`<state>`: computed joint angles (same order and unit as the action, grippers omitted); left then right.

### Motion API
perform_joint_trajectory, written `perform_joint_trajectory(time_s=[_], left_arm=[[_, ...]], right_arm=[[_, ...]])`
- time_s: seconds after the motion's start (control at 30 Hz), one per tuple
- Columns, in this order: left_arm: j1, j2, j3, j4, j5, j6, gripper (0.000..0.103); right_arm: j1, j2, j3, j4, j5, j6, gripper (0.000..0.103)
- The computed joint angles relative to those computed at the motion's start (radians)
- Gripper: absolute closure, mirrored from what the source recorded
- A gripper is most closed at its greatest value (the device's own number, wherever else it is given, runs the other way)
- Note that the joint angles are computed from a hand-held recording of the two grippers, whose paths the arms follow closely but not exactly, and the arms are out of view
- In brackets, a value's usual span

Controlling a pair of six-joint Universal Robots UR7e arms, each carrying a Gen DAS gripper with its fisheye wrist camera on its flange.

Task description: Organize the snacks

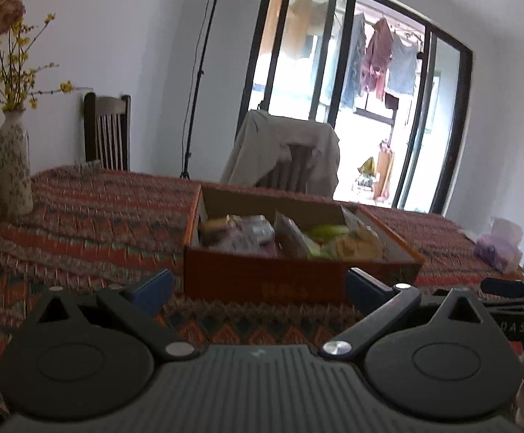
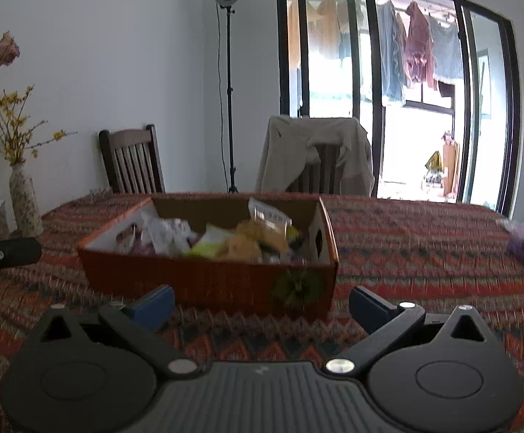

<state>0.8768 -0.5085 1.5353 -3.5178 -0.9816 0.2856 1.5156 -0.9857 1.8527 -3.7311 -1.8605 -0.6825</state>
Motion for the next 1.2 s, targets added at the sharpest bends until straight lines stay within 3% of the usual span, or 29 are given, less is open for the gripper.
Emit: perform_joint_trajectory(time_s=[0.53, 1.2], left_arm=[[-0.017, -0.035, 0.122, 0.036, 0.023, -0.063, 0.000], [-0.027, -0.046, 0.153, 0.046, 0.026, -0.071, 0.000]], right_arm=[[-0.017, -0.033, 0.106, -0.016, -0.016, 0.054, 0.000], [-0.019, -0.048, 0.139, -0.025, -0.023, 0.068, 0.000]])
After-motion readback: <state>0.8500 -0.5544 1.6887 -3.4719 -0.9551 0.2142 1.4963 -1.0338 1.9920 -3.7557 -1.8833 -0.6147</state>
